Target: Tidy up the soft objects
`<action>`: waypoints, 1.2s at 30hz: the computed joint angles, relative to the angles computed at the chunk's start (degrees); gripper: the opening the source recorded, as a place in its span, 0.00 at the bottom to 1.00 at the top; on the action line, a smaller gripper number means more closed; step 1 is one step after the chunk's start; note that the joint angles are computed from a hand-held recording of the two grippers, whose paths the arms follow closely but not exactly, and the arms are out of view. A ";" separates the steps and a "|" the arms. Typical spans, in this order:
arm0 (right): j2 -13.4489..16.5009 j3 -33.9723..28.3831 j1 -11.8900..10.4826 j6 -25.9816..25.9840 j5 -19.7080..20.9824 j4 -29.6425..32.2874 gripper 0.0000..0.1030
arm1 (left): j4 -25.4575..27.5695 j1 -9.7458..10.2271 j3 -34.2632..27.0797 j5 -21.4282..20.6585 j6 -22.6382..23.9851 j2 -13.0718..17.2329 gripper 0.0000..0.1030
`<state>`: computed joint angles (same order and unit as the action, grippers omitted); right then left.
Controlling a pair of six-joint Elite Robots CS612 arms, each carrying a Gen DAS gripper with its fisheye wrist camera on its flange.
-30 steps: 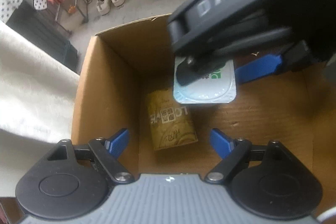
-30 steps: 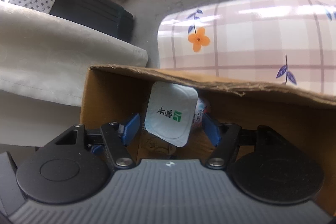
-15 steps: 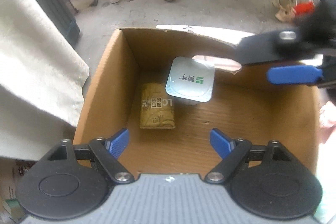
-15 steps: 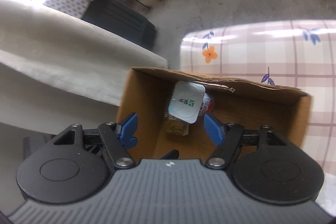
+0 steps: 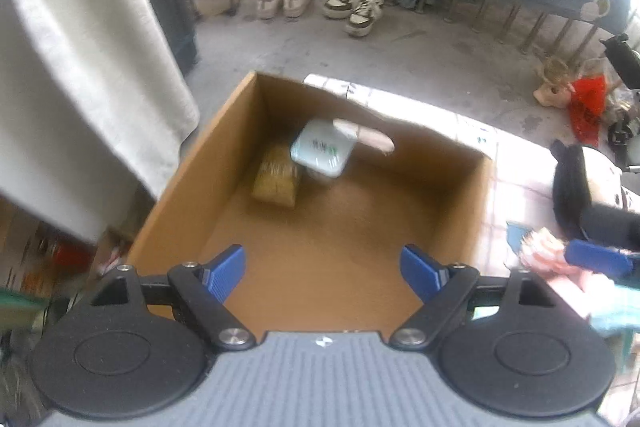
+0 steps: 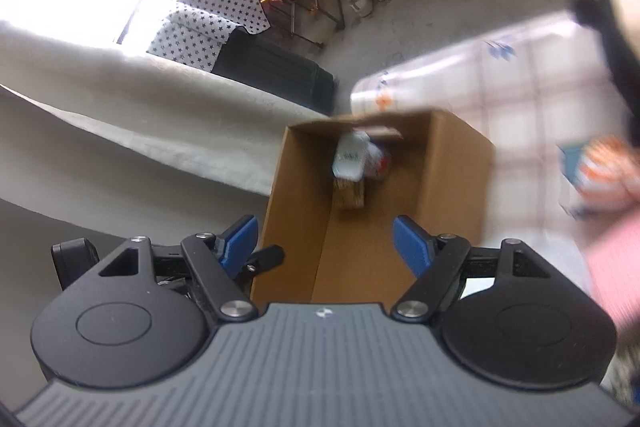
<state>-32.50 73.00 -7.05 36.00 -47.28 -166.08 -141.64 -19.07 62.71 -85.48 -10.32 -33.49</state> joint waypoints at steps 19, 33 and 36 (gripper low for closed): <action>-17.40 27.70 -15.76 -19.89 -6.38 3.09 0.72 | -5.83 -12.88 11.94 -6.58 -8.13 -7.24 0.85; -10.49 22.97 -17.11 -1.30 3.84 10.67 0.69 | -4.12 -16.47 9.62 -1.24 3.36 -1.98 0.65; -8.56 22.90 -17.15 6.68 6.17 8.71 0.70 | -4.62 -16.86 9.07 -0.27 5.74 -1.20 0.63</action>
